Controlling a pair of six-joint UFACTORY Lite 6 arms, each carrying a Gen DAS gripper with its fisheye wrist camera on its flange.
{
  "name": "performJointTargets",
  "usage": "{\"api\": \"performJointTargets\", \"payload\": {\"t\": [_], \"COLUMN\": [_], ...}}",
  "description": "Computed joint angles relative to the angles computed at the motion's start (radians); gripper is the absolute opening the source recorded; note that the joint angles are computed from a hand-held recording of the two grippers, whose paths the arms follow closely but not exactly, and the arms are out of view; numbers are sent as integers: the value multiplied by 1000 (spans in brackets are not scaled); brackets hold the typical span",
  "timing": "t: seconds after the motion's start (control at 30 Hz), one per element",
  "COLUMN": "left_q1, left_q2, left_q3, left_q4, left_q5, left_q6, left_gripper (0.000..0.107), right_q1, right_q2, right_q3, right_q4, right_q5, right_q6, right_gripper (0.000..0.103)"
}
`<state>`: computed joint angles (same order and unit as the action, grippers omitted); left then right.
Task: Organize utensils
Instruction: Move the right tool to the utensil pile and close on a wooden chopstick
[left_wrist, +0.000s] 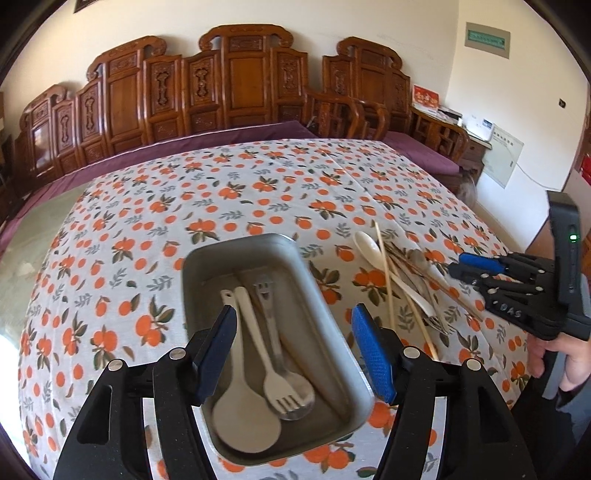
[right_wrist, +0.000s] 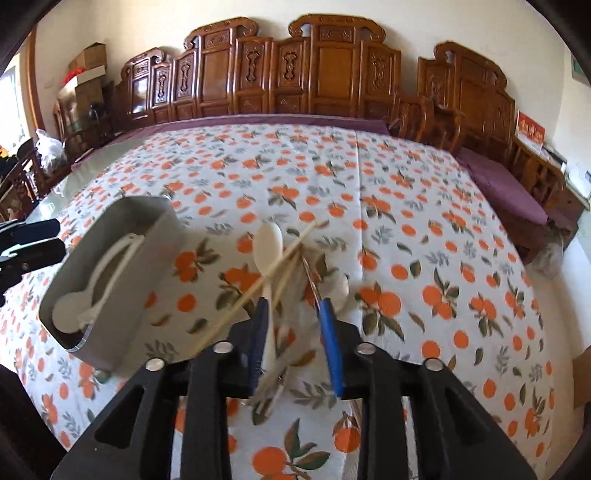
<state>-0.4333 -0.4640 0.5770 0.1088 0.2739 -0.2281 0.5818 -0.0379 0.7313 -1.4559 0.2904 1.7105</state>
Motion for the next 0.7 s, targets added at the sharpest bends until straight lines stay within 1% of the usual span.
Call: {"api": "performJointTargets", "payload": {"t": [0.13, 0.3, 0.43, 0.5, 0.57, 0.63, 0.67, 0.7], "left_q1": [-70, -143, -190, -209, -226, -238, -243, -248], "left_q2": [30, 64, 88, 99, 109, 118, 120, 123], "left_q3": [13, 26, 31, 32, 32, 33, 35, 35], "left_q4": [136, 273, 351, 386, 417, 446, 456, 462], "left_q5": [-4, -3, -2, -1, 1, 2, 6, 6], "left_q6": [-161, -328, -423, -464, -500, -530, -544, -554], "left_gripper": [62, 62, 62, 62, 62, 62, 62, 62], "right_q1": [-19, -27, -71, -112, -130, -139, -136, -133], "right_q2": [59, 107, 145, 184, 223, 216, 215, 212], "right_q3": [-6, 0, 13, 34, 49, 40, 35, 28], "right_q4": [-151, -256, -294, -246, -206, -264, -280, -299], "right_q5": [-33, -27, -24, -65, -69, -84, -78, -75], "right_q6": [160, 269, 269, 193, 132, 163, 171, 180], "right_gripper": [33, 33, 33, 33, 33, 29, 21, 11]}}
